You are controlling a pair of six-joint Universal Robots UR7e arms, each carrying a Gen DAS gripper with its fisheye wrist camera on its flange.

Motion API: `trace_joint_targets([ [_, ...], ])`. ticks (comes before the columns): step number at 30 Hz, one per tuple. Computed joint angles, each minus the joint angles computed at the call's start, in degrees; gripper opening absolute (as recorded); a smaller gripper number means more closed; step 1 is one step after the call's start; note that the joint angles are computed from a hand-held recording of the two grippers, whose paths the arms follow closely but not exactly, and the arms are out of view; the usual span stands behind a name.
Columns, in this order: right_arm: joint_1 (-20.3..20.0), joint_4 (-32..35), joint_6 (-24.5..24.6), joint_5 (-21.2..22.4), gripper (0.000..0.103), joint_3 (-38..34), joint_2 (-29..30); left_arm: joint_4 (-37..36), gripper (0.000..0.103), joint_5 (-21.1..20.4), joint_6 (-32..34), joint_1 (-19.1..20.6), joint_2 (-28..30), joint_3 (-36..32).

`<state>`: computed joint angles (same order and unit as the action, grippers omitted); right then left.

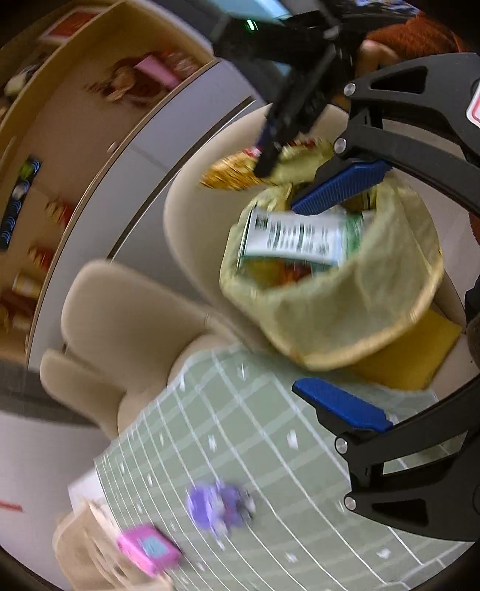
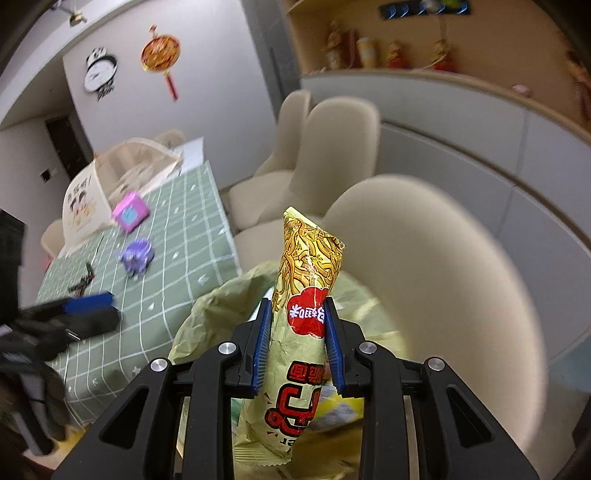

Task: Collect trash
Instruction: 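Move both open tools back to the table toward the black wrapper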

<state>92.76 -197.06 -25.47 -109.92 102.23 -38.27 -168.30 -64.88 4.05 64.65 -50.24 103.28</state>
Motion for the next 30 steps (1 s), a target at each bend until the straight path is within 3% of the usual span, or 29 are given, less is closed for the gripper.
trace_joint_targets([
  [7,0.0,12.6,3.3,-3.5,0.027,-8.2,5.9,-2.5,0.086,3.4,-3.5,2.9,-6.1,3.6],
  [14,0.2,14.9,4.6,-4.6,0.035,-9.4,6.9,-3.2,0.086,5.1,-6.5,6.4,-9.7,4.8],
  [17,0.3,14.7,5.5,-4.4,0.054,-8.8,6.3,-3.0,0.086,5.1,-7.3,7.6,-10.2,4.5],
  [20,1.5,11.9,4.4,-8.2,0.055,-8.1,6.2,-3.2,0.086,5.2,-7.2,8.5,-10.2,3.9],
  [23,2.7,10.2,3.5,-9.2,0.055,-7.8,6.0,-4.8,0.086,6.4,-5.9,9.2,-10.3,3.9],
  [27,4.9,6.2,2.1,-9.8,0.055,-7.7,6.1,-8.5,0.086,8.2,-4.6,10.7,-10.8,4.0],
  [30,6.6,3.5,1.3,-7.1,0.056,-8.6,6.7,-10.9,0.086,9.7,-3.4,12.5,-11.4,3.7],
])
